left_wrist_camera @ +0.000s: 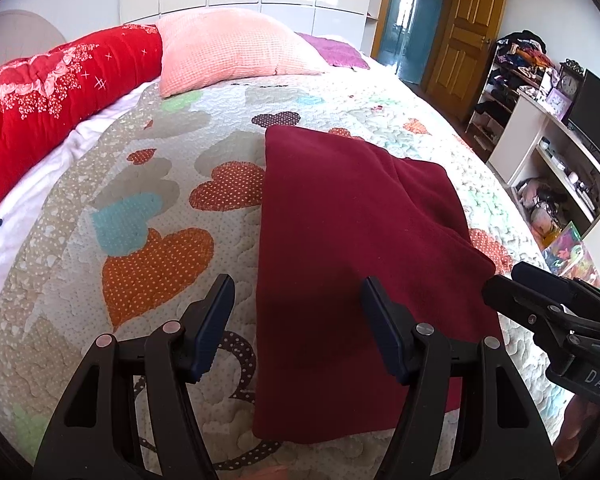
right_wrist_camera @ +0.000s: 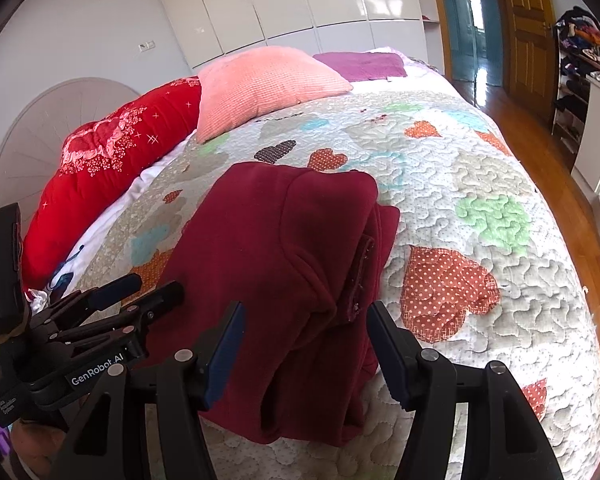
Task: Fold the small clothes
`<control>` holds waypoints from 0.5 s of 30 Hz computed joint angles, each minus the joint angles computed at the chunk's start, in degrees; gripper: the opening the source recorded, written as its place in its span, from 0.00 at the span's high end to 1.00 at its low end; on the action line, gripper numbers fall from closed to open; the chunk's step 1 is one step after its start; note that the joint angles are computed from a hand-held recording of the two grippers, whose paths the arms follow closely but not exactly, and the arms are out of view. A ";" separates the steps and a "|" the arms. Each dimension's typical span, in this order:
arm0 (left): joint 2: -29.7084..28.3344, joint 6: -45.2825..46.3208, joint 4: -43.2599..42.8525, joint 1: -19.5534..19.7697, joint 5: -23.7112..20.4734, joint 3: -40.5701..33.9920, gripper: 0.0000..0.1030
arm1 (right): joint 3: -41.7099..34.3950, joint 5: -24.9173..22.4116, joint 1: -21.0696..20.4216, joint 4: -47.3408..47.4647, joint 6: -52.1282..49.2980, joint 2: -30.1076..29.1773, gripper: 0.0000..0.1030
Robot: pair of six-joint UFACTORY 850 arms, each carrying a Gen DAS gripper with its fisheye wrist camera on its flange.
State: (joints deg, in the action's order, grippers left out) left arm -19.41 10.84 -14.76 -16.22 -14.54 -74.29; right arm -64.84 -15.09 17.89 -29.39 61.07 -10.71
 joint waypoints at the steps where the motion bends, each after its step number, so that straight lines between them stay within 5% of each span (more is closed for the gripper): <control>1: 0.03 -0.31 0.39 -0.06 0.04 0.04 0.36 | 0.03 -0.07 0.03 0.07 0.07 -0.01 0.41; 9: -0.07 -2.82 3.56 -0.49 0.11 0.14 0.36 | 0.02 -0.14 0.10 0.31 0.15 -0.01 0.41; 15: -0.57 2.16 -1.90 0.30 -0.42 -0.21 0.36 | 0.09 0.25 -0.01 0.19 0.94 -0.25 0.41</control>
